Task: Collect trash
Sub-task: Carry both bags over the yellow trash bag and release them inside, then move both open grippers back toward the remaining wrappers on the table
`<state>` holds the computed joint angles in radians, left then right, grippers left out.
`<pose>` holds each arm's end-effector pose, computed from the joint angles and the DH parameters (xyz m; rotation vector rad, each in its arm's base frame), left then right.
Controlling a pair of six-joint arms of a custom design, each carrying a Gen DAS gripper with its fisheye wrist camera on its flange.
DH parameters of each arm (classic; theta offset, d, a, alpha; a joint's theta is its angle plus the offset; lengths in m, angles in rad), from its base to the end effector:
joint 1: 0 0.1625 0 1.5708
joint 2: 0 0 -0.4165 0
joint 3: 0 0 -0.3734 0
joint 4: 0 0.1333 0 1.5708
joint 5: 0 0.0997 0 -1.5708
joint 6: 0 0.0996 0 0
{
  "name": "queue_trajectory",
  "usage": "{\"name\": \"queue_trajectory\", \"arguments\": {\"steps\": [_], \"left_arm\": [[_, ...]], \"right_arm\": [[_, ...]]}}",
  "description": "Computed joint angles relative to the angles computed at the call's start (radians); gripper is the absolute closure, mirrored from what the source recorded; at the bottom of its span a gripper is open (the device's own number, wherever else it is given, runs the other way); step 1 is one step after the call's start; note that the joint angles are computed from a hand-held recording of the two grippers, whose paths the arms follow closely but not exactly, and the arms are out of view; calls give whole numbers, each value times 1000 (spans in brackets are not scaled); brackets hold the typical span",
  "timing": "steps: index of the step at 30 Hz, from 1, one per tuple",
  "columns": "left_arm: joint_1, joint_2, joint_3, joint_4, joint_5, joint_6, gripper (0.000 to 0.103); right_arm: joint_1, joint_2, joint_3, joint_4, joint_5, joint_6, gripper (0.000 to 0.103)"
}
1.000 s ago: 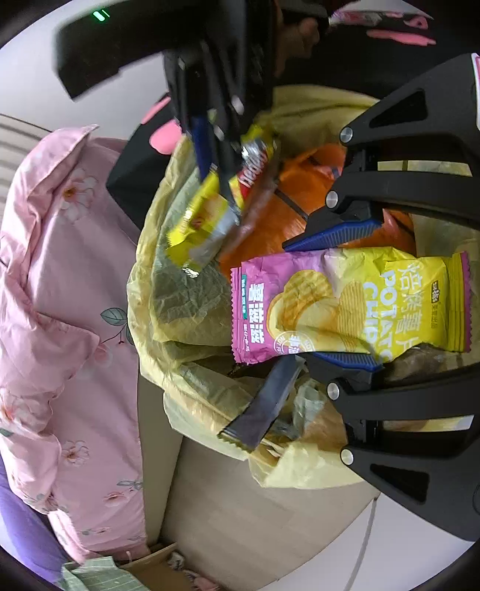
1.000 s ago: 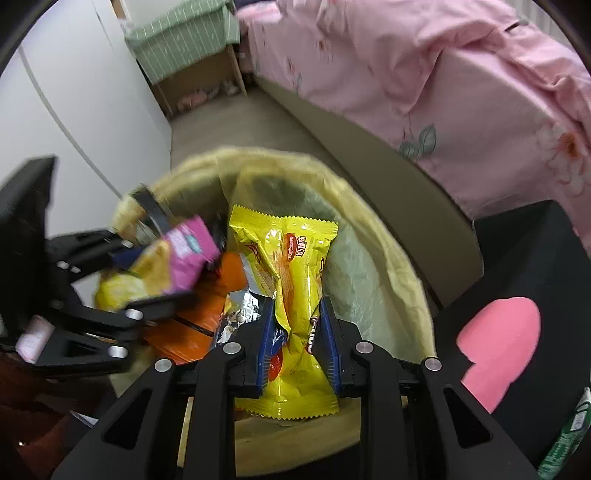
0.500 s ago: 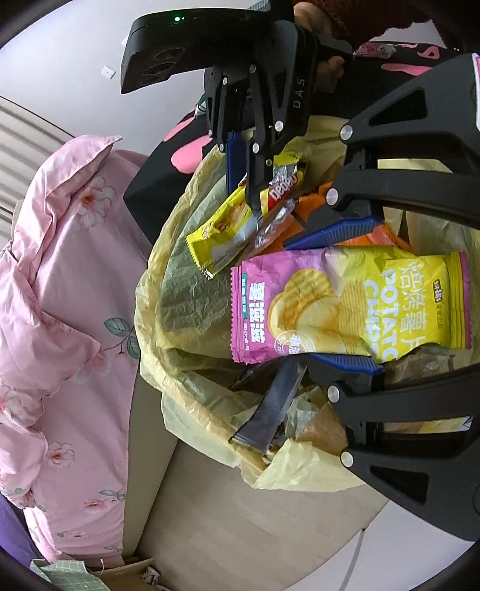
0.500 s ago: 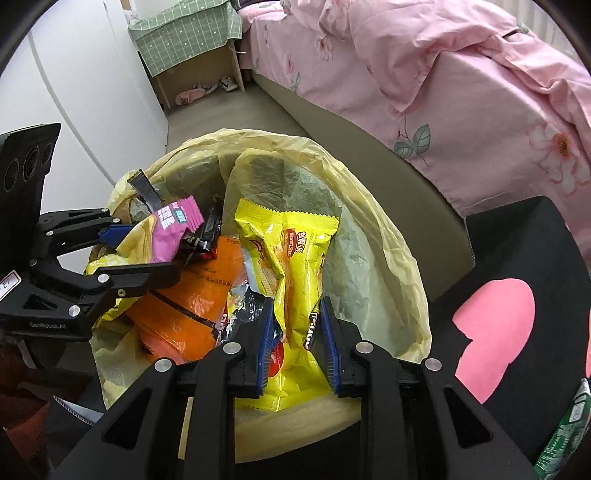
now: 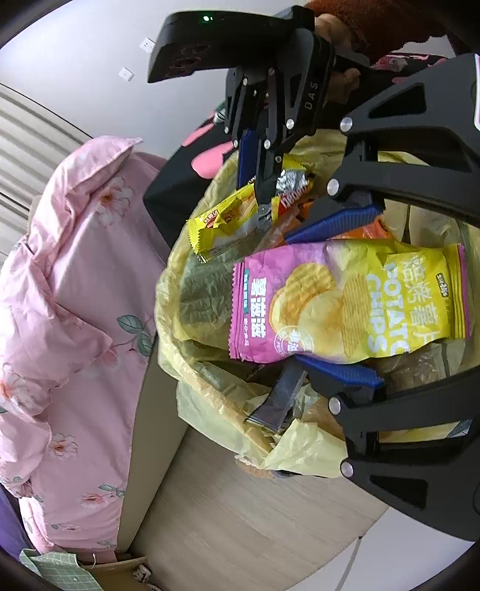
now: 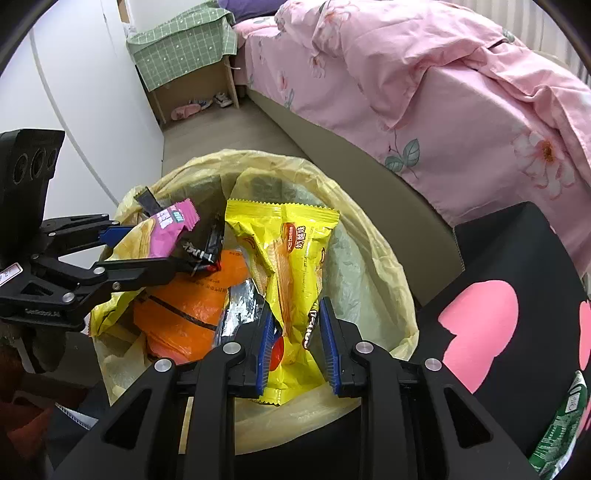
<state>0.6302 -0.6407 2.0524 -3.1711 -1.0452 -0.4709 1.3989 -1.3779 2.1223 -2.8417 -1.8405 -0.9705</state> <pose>-0.3017 -0.4469 -0.0232 0.5783 2.7210 -0.6854 0.0216 -0.5000 0.2854 0.9257 -2.4389 0.3998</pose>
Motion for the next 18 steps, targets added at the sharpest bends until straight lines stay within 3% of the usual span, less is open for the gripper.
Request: {"name": "queue_trajectory", "arguments": {"steps": [4,5,7,9,18], "left_arm": [[2,-12,13,-44,-23,-8,40],[2,-16,18,-60,-25,-16,36],[-10,-27,31,-80,2,-32,31],[-23,-37,37,-90,31,-39,29],[-110,-77,58,-163,167,-33,28]], "right_arm": [[-12,-17,-6,28,38,29,77],[-16,-22,-4,29,46,32,72],[-23,-35,-2,34,62,42,67],[-27,-46,-4,50,71,61,53],[-35,-186,58,34,135,105,48]]}}
